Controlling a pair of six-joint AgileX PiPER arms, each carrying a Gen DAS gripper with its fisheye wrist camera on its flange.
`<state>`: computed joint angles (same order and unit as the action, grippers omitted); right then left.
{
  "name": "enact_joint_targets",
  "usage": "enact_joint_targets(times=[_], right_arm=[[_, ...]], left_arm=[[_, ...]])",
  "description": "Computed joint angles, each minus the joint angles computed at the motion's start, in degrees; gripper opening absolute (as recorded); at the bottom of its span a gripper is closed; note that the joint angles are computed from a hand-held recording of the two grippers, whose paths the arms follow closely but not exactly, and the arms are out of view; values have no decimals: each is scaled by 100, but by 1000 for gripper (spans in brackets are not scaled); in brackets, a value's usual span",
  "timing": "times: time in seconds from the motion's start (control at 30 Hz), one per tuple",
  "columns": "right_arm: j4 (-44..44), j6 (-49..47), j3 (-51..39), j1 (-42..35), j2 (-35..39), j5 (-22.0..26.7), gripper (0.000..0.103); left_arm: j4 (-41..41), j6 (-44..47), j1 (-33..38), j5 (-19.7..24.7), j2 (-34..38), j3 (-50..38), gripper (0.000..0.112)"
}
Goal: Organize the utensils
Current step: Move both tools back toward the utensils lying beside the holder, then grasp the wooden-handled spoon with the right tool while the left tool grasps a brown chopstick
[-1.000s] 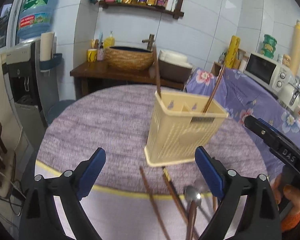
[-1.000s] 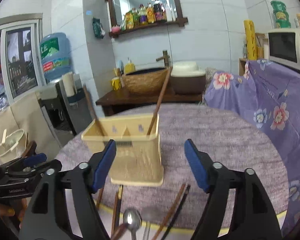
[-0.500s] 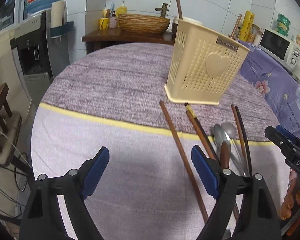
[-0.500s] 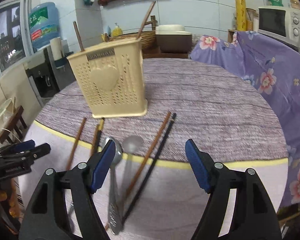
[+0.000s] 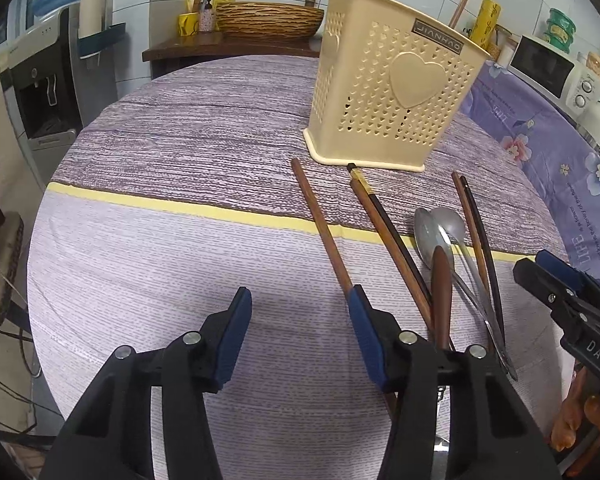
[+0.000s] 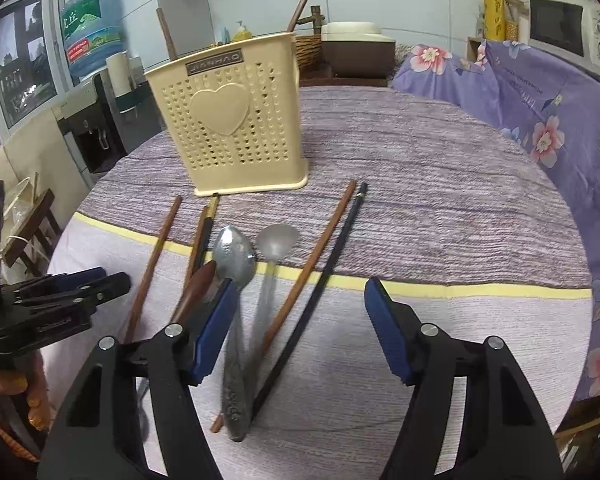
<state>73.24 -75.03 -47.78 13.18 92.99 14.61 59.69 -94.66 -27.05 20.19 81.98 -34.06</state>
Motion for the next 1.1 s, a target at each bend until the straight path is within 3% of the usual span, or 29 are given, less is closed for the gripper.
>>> enact_joint_targets(times=[0.2, 0.3, 0.63, 0.73, 0.87, 1.1], right_arm=[[-450, 706, -284, 22, 229, 1079, 50], [-687, 1120, -484, 260, 400, 1294, 46], [-2499, 3648, -951, 1097, 853, 628, 35], [-2833, 4143, -1070, 1157, 936, 575, 23], [-2702, 4141, -1214, 1104, 1029, 741, 22], [-864, 2278, -796, 704, 771, 1248, 18]], left_arm=[[62, -59, 53, -32, -13, 33, 49], [120, -161, 46, 77, -78, 76, 49], [308, -392, 162, 100, -377, 358, 49], [349, -427, 218, 13, -374, 398, 49], [371, -427, 248, -52, -335, 382, 49], [-125, 290, 459, -229, -186, 161, 49]])
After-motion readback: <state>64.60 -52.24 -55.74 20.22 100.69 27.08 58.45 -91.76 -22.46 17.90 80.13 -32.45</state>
